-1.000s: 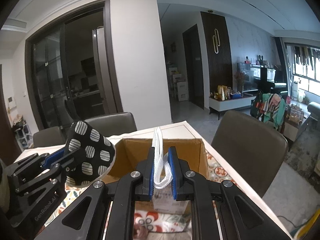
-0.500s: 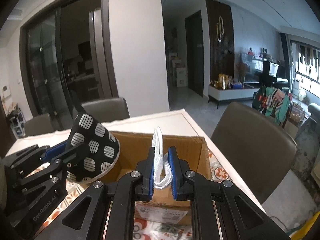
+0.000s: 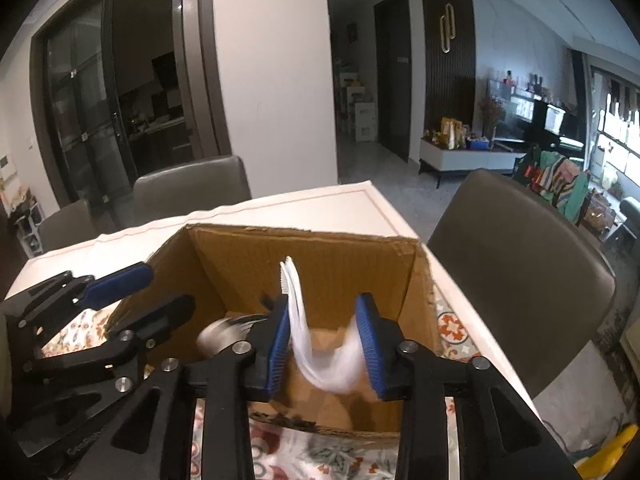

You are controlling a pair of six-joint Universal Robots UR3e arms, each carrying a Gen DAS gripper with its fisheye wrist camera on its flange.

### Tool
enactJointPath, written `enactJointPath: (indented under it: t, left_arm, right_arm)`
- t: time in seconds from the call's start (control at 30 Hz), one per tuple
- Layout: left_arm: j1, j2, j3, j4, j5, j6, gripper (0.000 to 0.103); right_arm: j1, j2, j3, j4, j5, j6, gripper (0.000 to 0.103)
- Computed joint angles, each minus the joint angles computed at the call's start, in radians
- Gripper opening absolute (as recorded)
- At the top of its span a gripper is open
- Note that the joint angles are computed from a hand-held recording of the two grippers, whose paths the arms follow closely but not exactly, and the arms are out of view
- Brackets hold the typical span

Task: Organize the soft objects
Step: 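Open both grippers to drop the slipper and cloth into the box, then move both grippers back to the pink fuzzy items on the table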

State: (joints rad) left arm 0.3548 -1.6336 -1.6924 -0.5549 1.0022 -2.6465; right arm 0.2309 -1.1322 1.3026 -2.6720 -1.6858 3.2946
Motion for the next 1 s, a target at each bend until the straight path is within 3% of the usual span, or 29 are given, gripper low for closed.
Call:
enactJointPath:
  t: [0.2,0.33,0.5,0.8,0.87,1.0]
  left_arm:
    - [0.029,0.042,-0.028,-0.008,-0.015,0.005,0.046]
    - [0.056,0.119,-0.081,-0.012,-0.031,0.010,0.056]
    - [0.101,0.235,-0.150,-0.044,-0.059,0.018,0.056]
    - [0.233,0.498,-0.252,-0.218,-0.173,0.109,0.059]
    - [0.290,0.578,-0.278,-0.294,-0.222,0.149,0.059]
    - [0.402,0.719,-0.308,-0.480,-0.305,0.244,0.059]
  right_arm:
    - [0.012,-0.028,0.012,0.009,-0.016,0.009,0.036]
    - [0.026,-0.071,0.048,0.008,-0.019,0.018,0.036]
    - [0.053,-0.156,0.131,-0.012,-0.052,0.032,0.036]
    - [0.097,-0.314,0.255,-0.022,-0.072,0.064,0.037]
    - [0.113,-0.355,0.296,-0.033,-0.090,0.075,0.047]
    - [0.157,-0.418,0.359,-0.057,-0.130,0.091,0.048]
